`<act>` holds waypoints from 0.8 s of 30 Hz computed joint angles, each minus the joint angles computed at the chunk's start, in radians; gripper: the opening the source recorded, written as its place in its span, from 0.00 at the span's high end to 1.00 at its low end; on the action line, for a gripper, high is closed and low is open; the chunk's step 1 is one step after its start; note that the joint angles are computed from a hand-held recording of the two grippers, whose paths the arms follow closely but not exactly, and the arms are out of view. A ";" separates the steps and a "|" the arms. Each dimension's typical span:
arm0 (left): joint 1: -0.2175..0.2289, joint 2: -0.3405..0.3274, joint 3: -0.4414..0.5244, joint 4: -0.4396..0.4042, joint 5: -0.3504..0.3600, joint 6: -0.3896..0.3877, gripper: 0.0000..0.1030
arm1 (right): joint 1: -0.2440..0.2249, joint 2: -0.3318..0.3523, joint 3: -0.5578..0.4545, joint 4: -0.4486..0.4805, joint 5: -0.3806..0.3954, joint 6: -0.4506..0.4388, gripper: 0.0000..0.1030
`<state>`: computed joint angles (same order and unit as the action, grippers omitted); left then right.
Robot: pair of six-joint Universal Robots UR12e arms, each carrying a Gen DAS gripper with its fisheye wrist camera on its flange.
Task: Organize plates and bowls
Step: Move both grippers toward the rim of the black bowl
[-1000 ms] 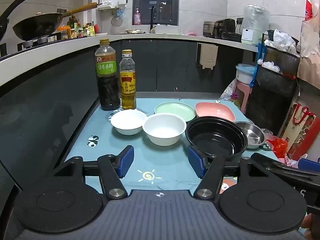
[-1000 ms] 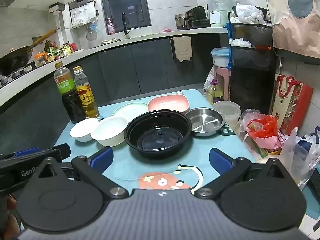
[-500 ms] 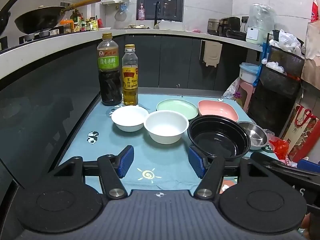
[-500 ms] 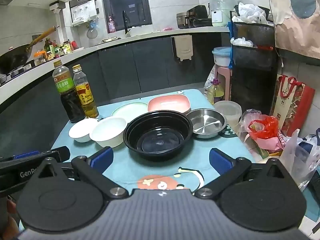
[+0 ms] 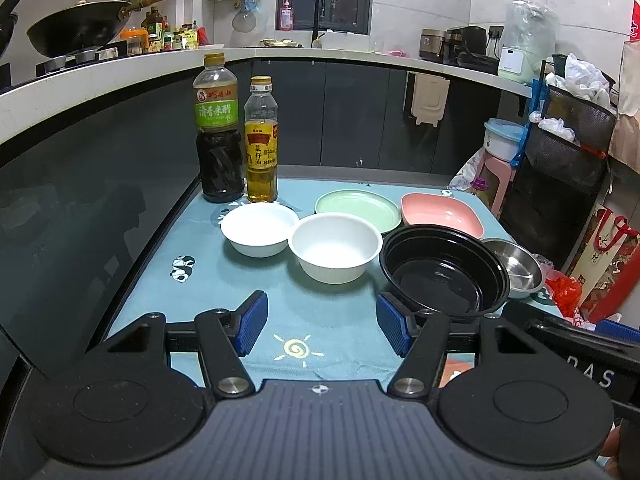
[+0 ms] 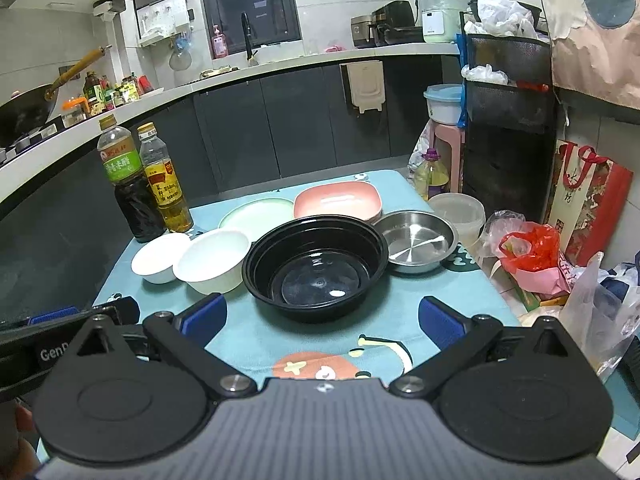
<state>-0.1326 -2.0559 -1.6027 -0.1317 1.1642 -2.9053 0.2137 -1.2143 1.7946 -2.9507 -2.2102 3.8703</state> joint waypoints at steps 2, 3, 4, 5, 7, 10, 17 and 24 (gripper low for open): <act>-0.001 -0.003 0.004 -0.006 0.003 -0.002 0.44 | -0.004 0.001 -0.001 0.004 0.007 0.006 0.39; -0.002 -0.005 0.006 -0.008 0.006 -0.003 0.44 | -0.005 0.001 -0.001 0.006 0.010 0.009 0.39; -0.003 -0.006 0.008 -0.011 0.009 -0.005 0.44 | -0.007 0.001 -0.001 0.007 0.012 0.011 0.39; -0.004 -0.007 0.010 -0.014 0.012 -0.008 0.44 | -0.008 0.002 -0.001 0.007 0.013 0.014 0.39; -0.004 -0.011 0.014 -0.017 0.013 -0.010 0.44 | -0.011 0.001 0.001 0.007 0.018 0.017 0.39; -0.007 -0.015 0.021 -0.031 0.017 -0.009 0.44 | -0.015 0.001 0.002 0.015 0.024 0.025 0.39; -0.014 -0.027 0.038 -0.049 0.027 0.006 0.44 | -0.024 0.006 -0.006 0.031 0.039 0.028 0.39; -0.022 -0.041 0.058 -0.069 0.040 0.015 0.44 | -0.036 0.008 -0.009 0.043 0.056 0.036 0.40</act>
